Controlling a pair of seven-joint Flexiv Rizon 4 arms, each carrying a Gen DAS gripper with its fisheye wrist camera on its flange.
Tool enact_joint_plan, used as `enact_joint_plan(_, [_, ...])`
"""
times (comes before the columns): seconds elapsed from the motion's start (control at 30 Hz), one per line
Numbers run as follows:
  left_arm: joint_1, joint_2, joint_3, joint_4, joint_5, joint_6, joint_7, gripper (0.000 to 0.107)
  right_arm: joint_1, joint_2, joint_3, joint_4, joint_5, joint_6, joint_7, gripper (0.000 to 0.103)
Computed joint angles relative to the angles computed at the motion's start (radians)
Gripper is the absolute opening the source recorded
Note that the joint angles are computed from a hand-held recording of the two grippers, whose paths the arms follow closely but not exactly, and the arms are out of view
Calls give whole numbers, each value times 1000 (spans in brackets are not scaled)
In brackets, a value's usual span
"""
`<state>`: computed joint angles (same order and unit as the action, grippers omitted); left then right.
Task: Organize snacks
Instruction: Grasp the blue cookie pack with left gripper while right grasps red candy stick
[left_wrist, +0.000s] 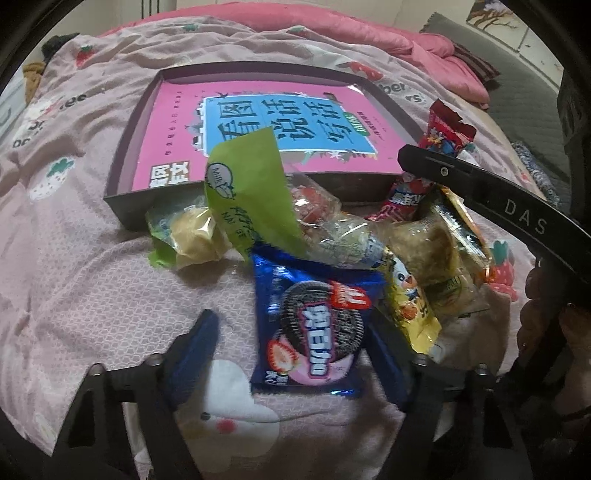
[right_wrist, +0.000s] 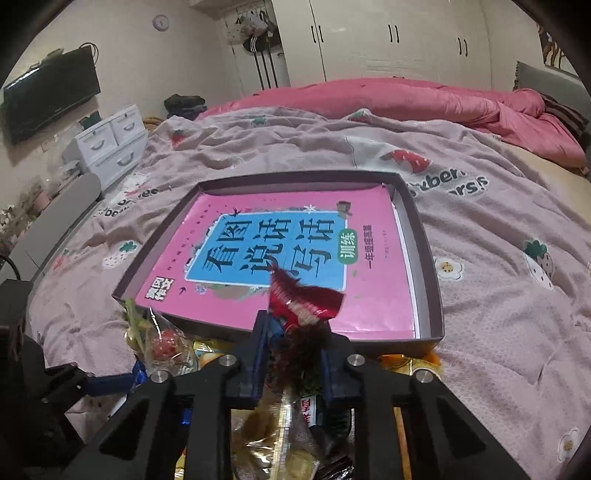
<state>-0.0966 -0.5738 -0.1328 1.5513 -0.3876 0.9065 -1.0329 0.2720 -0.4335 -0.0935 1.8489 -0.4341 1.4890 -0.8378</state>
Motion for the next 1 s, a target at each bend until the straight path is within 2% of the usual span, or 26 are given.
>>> enact_joint_plan(0.1, [15, 2, -21, 3, -26, -21, 31, 53, 18, 9, -29, 15, -17, 26, 13, 21])
enact_joint_plan(0.3, [23, 8, -26, 8, -64, -39, 46, 52, 48, 28, -82, 44, -27, 98, 39, 19])
enact_joint_plan(0.43, [26, 15, -22, 11, -79, -53, 43, 52, 41, 40, -75, 53, -4, 119, 27, 19])
enact_joint_plan(0.7, [41, 55, -22, 49, -120, -38, 53, 52, 78, 64, -118, 84, 32, 168, 21, 19])
enact_joint_plan(0.83, [49, 91, -27, 85, -159, 17, 75, 52, 82, 68, -119, 87, 57, 183, 10, 19])
enact_joint_plan(1.0, [51, 116, -36, 102, -196, 80, 107, 52, 146, 79, -195, 109, 83, 222, 4, 19])
